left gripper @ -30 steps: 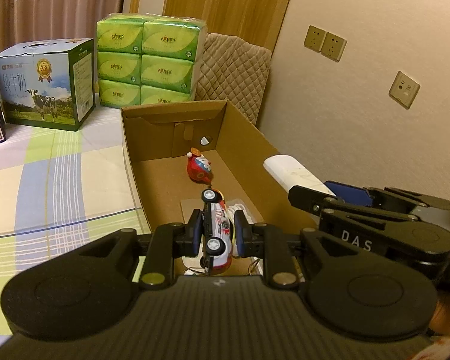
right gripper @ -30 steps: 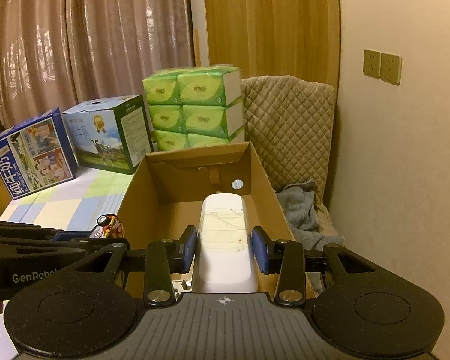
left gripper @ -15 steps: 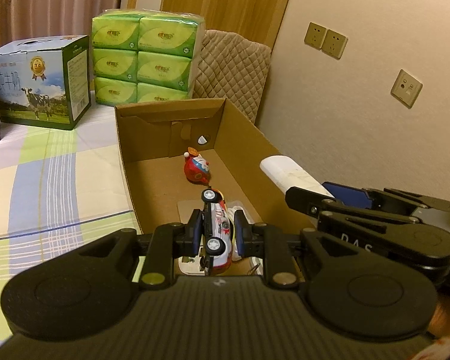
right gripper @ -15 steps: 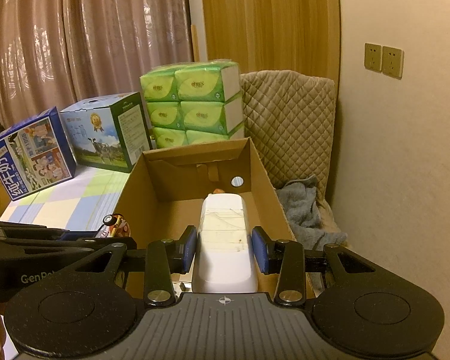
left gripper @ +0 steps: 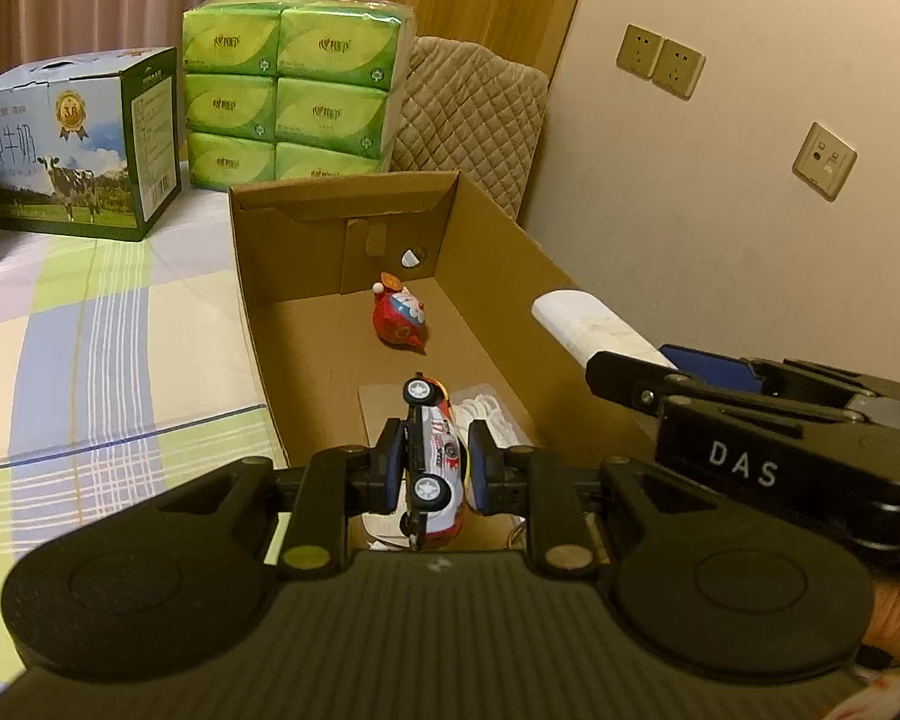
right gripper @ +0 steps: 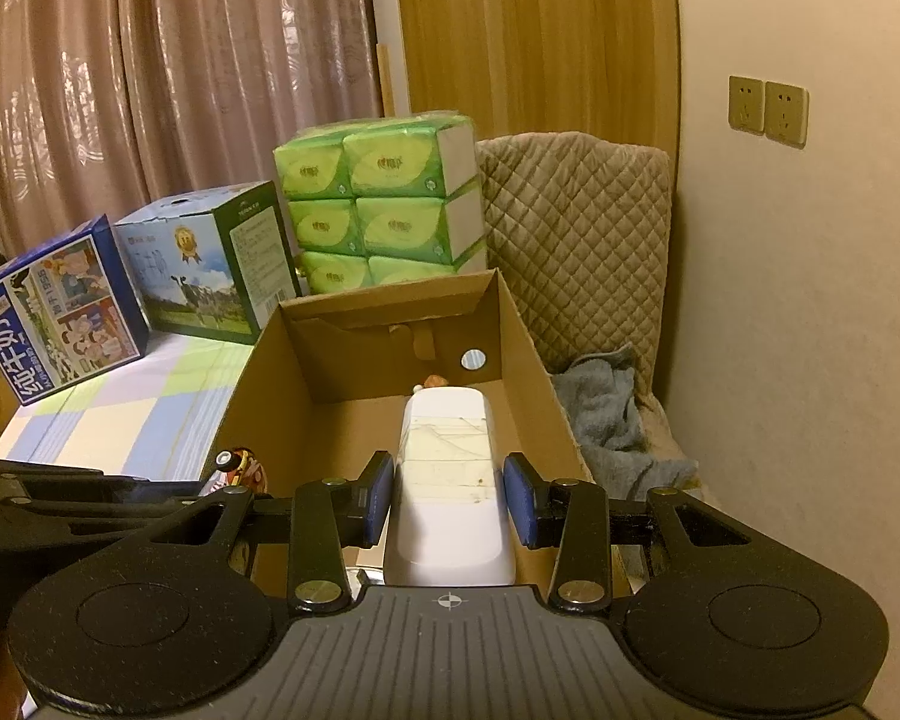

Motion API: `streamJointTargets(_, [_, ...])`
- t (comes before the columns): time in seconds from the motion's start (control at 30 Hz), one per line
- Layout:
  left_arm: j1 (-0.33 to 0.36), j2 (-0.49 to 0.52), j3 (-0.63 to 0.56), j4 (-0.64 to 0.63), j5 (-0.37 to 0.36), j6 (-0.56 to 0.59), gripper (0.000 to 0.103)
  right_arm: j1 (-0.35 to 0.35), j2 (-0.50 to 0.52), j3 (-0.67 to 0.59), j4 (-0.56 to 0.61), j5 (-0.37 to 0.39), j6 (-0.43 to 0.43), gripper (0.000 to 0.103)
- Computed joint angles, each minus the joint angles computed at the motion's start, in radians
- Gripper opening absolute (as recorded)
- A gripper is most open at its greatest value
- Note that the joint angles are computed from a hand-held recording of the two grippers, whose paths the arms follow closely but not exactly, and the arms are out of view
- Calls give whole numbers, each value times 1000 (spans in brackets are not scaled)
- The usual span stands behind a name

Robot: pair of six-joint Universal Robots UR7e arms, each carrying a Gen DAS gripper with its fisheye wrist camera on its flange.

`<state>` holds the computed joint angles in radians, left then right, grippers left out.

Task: Organize rigid objects
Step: 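Open the left gripper to drop the toy car into the box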

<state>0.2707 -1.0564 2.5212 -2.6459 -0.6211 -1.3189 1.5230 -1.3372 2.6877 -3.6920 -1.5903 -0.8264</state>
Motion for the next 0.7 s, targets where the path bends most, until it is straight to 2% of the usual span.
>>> streamJointTargets(0.7, [18,14,-7,-18,-6,23,18,-12,7,-3,10,0,11,37])
